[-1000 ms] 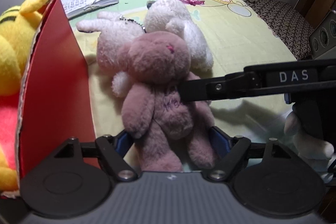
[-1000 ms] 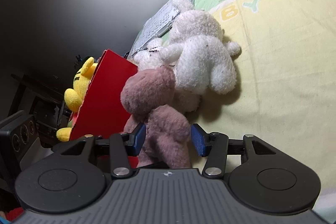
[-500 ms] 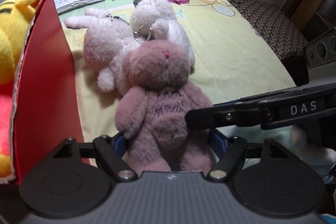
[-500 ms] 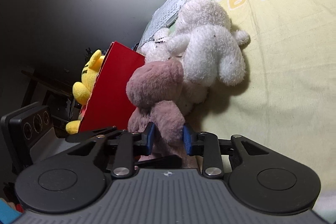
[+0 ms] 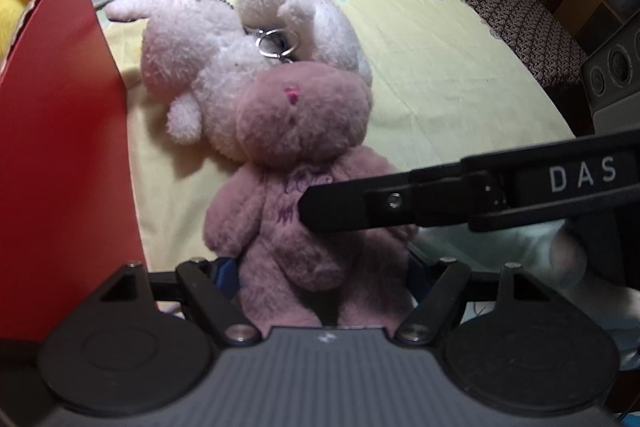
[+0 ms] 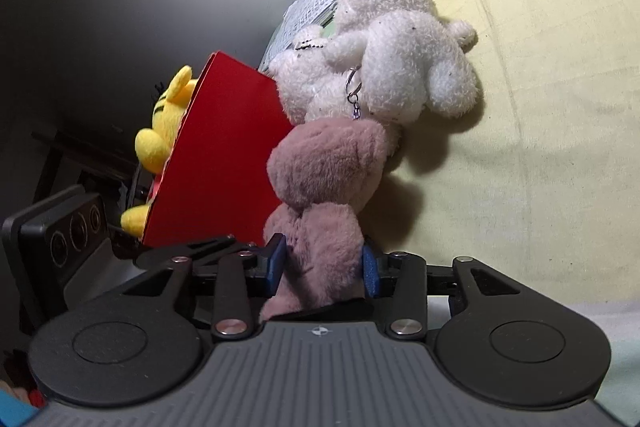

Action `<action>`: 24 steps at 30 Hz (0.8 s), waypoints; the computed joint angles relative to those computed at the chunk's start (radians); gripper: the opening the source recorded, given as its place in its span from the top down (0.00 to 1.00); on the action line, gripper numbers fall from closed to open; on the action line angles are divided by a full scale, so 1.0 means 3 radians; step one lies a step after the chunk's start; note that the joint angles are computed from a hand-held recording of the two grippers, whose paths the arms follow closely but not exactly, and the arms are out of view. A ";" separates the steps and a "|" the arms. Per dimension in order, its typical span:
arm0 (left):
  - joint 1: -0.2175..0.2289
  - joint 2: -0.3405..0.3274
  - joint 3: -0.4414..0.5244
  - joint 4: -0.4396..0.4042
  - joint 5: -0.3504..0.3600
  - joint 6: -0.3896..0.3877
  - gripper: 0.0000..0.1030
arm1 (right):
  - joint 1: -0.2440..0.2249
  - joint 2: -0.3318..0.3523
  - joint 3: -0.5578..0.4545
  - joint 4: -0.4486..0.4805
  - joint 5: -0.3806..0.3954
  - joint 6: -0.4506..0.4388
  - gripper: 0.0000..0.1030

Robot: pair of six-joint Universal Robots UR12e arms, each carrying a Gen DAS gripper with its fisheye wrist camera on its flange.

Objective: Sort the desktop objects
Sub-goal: 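Lift the pink bear with both tools and carry it toward the red box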

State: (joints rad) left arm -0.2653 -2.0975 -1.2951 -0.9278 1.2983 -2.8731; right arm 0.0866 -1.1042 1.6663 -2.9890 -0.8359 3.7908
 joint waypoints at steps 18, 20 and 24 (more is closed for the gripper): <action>0.0167 0.0334 -0.0254 0.0134 -0.0912 0.0600 0.26 | 0.0158 -0.0533 0.0308 -0.0092 -0.0682 -0.0237 0.66; 0.0219 0.0357 -0.0260 0.0140 -0.1052 0.0633 0.26 | 0.0210 -0.0572 0.0316 -0.0158 -0.0836 -0.0171 0.66; 0.0327 0.0428 -0.0315 0.0278 -0.1265 0.0656 0.26 | 0.0322 -0.0610 0.0272 -0.0256 -0.1112 -0.0123 0.66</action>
